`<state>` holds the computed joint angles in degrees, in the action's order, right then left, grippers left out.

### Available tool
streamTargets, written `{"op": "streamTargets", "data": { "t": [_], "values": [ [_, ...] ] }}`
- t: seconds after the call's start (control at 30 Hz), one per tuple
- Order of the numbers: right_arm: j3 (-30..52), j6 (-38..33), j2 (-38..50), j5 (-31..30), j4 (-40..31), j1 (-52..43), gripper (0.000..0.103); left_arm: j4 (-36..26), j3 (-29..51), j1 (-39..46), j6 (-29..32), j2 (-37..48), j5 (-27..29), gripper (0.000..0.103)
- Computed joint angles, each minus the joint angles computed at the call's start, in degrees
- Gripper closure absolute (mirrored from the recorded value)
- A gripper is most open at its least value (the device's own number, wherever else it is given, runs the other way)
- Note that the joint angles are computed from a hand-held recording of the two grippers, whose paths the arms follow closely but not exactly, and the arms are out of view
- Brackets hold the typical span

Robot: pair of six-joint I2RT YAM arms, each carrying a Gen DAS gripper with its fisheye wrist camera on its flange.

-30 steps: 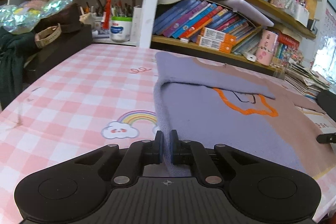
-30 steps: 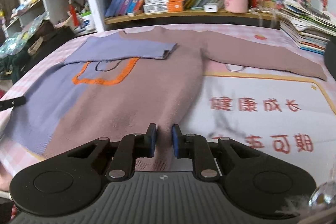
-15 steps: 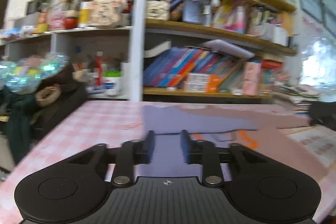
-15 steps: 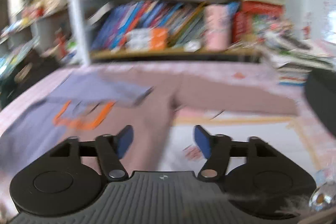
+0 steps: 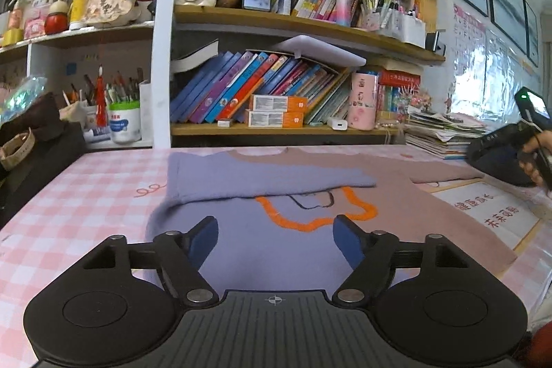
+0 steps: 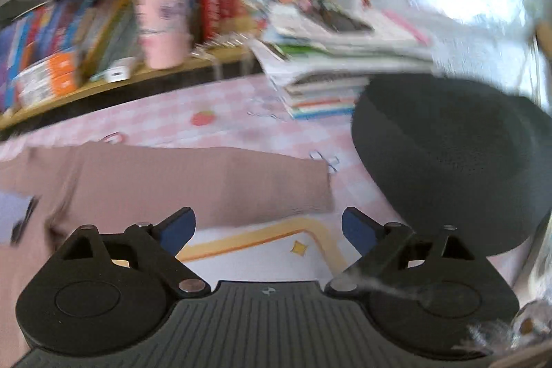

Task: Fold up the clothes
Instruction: 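Grasp the mauve sleeve cuff with the right tool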

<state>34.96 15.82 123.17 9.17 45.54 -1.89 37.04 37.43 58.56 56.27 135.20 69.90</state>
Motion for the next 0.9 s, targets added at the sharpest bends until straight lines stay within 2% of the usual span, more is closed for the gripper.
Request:
{"op": "streamTargets", "data": {
  "t": [0.1, 0.27, 0.4, 0.5, 0.57, 0.6, 0.67, 0.77, 0.9],
  "values": [
    [5.56, 1.95, 2.16, -1.34, -5.75, -2.34, 0.011, 0.95, -0.10, -0.83, -0.40, 0.05, 0.52, 0.022],
    [13.92, 3.66, 7.19, -0.75, -12.58, -3.84, 0.015, 6.41, -1.15, -2.90, -3.03, 1.00, -1.24, 0.021],
    [15.73, 4.77, 9.94, -3.20, -10.78, -4.62, 0.020, 6.32, -1.40, -3.82, -1.55, 1.03, -2.35, 0.020],
    [16.06, 4.65, 10.37, -1.89, -10.21, -3.86, 0.034, 6.23, -1.54, -4.02, -1.00, 1.02, -2.74, 0.020],
    [16.53, 3.98, 10.45, -0.30, -10.72, -3.13, 0.051, 4.57, -1.23, -3.79, 0.43, 0.95, -2.19, 0.020],
    [16.74, 3.53, 10.55, 0.19, -10.88, -2.98, 0.054, 3.72, -1.07, -3.68, 1.18, 0.92, -1.92, 0.019],
    [16.50, 2.94, 10.57, -1.16, -9.96, -3.46, 0.080, 2.71, -1.11, -3.49, 2.34, 0.75, -1.73, 0.016],
    [15.28, 4.67, 10.31, -3.90, -7.14, -4.32, 0.089, 0.67, -0.84, -3.63, 4.26, 0.41, -1.83, 0.014],
    [11.25, 6.36, 7.79, -5.12, -0.67, -3.56, 0.091, 0.34, -0.90, -3.97, 4.83, 0.13, -2.39, 0.014]
  ]
}}
